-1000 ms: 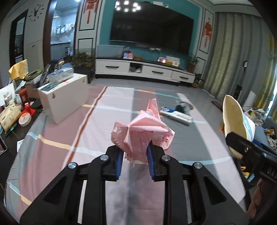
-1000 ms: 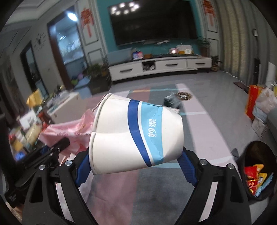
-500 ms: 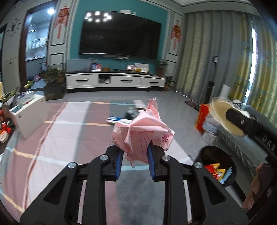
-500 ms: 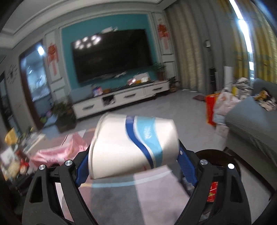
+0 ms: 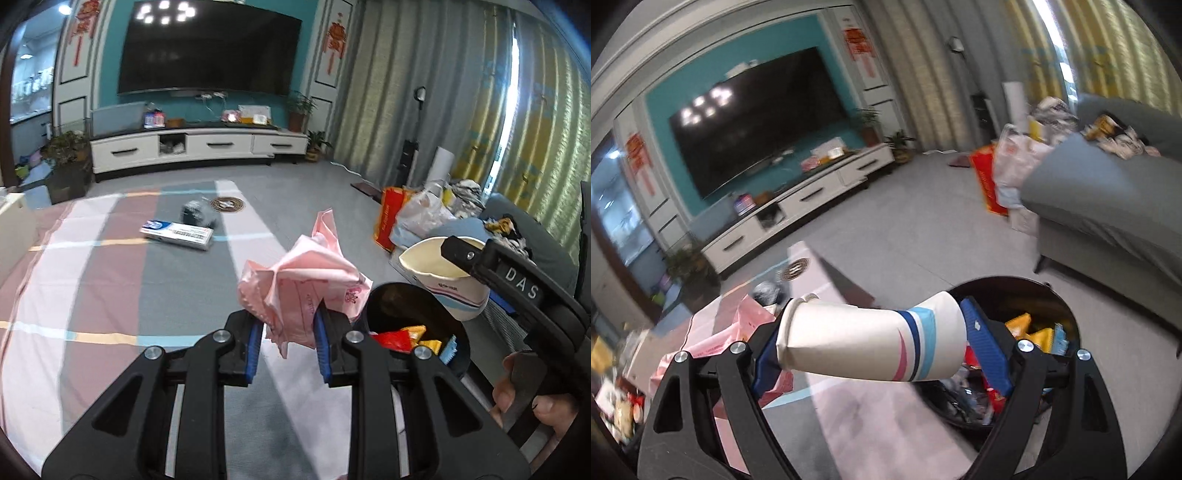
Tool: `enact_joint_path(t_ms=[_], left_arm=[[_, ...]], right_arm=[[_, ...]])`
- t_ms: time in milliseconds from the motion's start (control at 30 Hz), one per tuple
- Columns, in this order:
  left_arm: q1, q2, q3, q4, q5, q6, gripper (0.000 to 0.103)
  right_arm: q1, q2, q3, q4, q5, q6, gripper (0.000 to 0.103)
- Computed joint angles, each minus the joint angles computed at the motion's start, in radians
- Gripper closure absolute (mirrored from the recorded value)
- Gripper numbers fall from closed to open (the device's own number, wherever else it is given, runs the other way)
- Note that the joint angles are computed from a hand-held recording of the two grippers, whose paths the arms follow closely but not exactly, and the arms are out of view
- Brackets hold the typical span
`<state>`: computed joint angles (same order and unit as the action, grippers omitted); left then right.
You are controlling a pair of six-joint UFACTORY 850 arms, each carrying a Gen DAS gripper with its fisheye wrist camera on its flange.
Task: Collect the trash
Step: 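Carry the pink bag and paper cup over the black bin and open both tools, then move both open tools back to the ointment box and dark cloth bag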
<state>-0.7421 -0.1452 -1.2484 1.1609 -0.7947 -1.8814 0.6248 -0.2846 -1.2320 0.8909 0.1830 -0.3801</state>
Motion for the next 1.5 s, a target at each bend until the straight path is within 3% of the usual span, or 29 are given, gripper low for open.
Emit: enact_joint_path(t_ms=[233, 400, 633, 767, 833, 900, 967, 1067, 1167, 1367, 1500], left_arm=[[0.032, -0.09, -0.076, 0.015, 0.186, 0.017, 0.077], [0.073, -0.154, -0.12, -0.018, 0.395, 0.035, 0.077], [0.088, -0.282, -0.234, -0.278, 0.474, 0.326, 0.077], [0.089, -0.324, -0.269, -0.344, 0.471, 0.398, 0.077], [0.087, -0.337, -0.279, -0.367, 0.475, 0.419, 0.07], [0.086, -0.334, -0.275, -0.342, 0.478, 0.394, 0.04], [0.08, -0.327, -0.265, -0.247, 0.468, 0.293, 0.024], [0.081, -0.307, -0.25, -0.195, 0.449, 0.245, 0.012], [0.086, -0.282, -0.226, -0.133, 0.409, 0.162, 0.006], [0.129, -0.222, -0.167, -0.146, 0.37, 0.099, 0.003], [0.158, -0.2, -0.157, -0.159, 0.244, 0.095, 0.003]], right_arm=[[-0.053, 0.008, 0.039, 0.352, 0.054, -0.215, 0.018], [-0.078, -0.002, 0.042, 0.576, 0.068, -0.371, 0.018], [-0.113, -0.05, 0.01, 0.763, 0.039, -0.513, 0.018], [-0.12, -0.077, -0.012, 0.932, 0.055, -0.676, 0.018], [-0.124, -0.086, -0.019, 0.98, 0.054, -0.718, 0.018], [-0.128, -0.094, -0.026, 1.046, 0.05, -0.778, 0.018], [-0.13, -0.106, -0.043, 1.159, 0.063, -0.893, 0.018], [-0.125, -0.116, -0.06, 1.23, 0.096, -0.972, 0.017], [-0.12, -0.11, -0.056, 1.197, 0.102, -0.94, 0.011], [-0.108, -0.109, -0.063, 1.197, 0.137, -0.959, 0.011], [-0.098, -0.11, -0.072, 1.202, 0.165, -0.967, 0.011]])
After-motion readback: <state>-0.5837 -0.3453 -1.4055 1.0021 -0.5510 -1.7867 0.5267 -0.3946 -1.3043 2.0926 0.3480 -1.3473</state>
